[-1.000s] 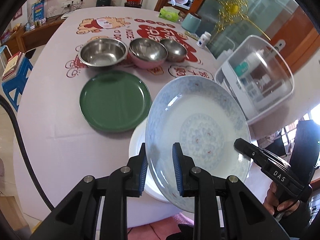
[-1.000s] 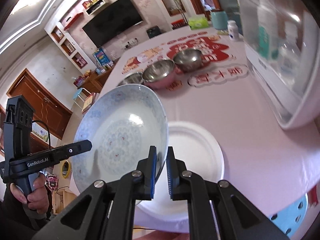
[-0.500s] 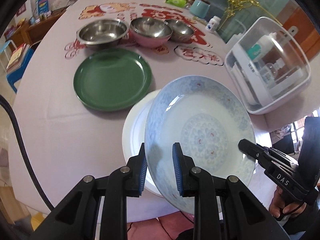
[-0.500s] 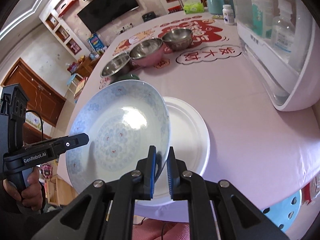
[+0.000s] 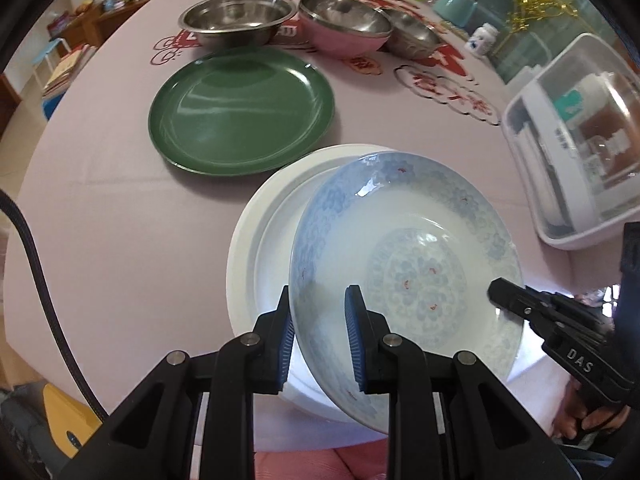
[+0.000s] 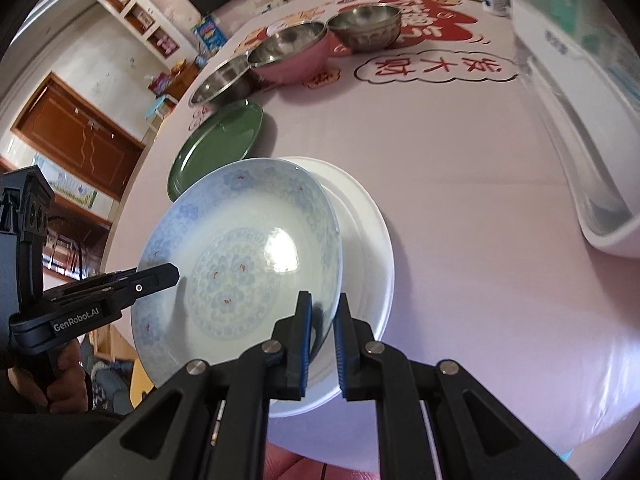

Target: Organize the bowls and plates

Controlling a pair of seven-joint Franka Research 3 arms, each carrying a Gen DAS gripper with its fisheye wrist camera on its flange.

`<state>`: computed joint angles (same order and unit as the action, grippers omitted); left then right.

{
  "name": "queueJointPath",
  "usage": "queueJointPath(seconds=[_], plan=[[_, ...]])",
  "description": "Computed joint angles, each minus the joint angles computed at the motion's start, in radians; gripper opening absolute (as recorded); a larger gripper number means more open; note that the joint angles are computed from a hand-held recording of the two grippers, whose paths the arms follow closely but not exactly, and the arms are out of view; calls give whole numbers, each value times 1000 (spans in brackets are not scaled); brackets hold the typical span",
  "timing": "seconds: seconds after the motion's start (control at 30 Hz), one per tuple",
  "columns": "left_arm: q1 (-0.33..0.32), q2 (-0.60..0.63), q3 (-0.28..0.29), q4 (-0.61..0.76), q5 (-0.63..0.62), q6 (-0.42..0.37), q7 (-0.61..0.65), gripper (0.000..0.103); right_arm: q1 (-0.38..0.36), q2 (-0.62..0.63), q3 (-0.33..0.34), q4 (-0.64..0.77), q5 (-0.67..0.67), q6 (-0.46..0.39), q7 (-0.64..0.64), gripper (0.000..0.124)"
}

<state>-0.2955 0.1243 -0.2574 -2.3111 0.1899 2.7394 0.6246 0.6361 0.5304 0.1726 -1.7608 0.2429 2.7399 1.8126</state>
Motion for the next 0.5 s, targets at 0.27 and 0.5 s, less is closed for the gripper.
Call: queueJointPath(seconds=[0.27,0.5], plan=[[-20,52,16,53,54,-70,-128,21,-51,74,39,106,49,-121,-118,11],[-29,92,23,98,91,-140,-197,21,-41,130,25,200,40,-221,-181,12]])
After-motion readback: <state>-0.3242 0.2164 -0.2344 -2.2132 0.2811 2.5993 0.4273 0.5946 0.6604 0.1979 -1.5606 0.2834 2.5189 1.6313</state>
